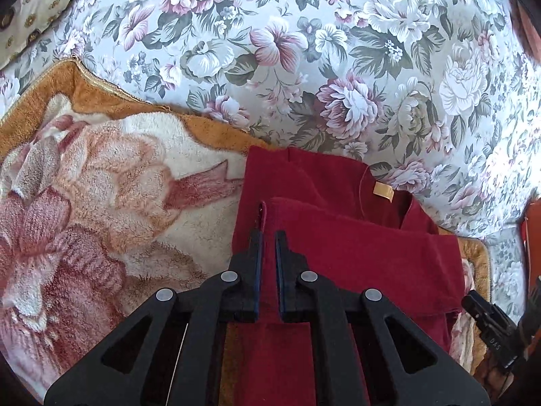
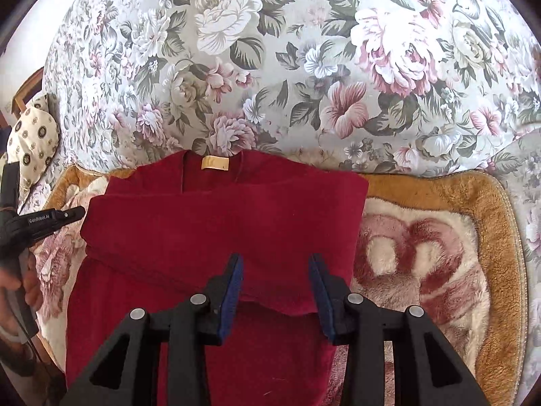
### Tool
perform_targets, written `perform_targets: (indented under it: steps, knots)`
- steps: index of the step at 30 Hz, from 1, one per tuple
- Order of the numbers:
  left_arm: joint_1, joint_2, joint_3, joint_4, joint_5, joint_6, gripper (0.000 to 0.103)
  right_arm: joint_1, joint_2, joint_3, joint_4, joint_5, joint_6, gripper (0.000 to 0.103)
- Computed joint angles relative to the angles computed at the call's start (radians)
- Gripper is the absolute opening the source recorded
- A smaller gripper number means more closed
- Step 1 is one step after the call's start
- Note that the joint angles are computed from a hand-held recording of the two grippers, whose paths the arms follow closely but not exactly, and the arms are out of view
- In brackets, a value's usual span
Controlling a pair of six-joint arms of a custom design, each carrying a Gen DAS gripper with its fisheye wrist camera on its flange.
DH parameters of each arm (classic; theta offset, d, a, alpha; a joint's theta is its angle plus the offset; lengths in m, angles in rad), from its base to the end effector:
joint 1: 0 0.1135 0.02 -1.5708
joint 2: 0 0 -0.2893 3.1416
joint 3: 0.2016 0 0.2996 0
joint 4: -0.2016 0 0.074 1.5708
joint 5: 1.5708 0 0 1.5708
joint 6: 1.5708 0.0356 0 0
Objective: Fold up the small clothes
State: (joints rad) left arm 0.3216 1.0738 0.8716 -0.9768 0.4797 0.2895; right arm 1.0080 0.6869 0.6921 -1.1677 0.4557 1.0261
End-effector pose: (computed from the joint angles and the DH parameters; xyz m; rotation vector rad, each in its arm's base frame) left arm 0.2158 0.0546 0.2700 0.0842 2.5953 -0.4501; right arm 0.0835 0.1029 0.2612 0.1451 2.5411 0.1377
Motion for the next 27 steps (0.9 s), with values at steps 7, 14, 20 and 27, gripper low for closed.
perform_targets:
  steps: [7, 14, 20, 27]
  knots:
    - [-0.104, -0.096, -0.065, 0.027, -0.095, -0.013, 0.019, 0.120, 0.112, 0.003, -0.074, 0.013, 0.052, 0.037]
    - [-0.208, -0.121, -0.143, 0.128, -0.176, -0.069, 0.034, -0.044, 0.037, 0.021, 0.017, 0.060, -0.034, 0.037]
    - [-0.290, -0.082, -0.203, 0.258, -0.270, -0.097, 0.034, -0.295, 0.176, -0.060, 0.233, -0.064, -0.219, 0.037]
    - [-0.290, -0.121, -0.195, 0.218, -0.275, -0.088, 0.034, -0.182, 0.123, 0.008, 0.111, -0.031, -0.135, 0.036]
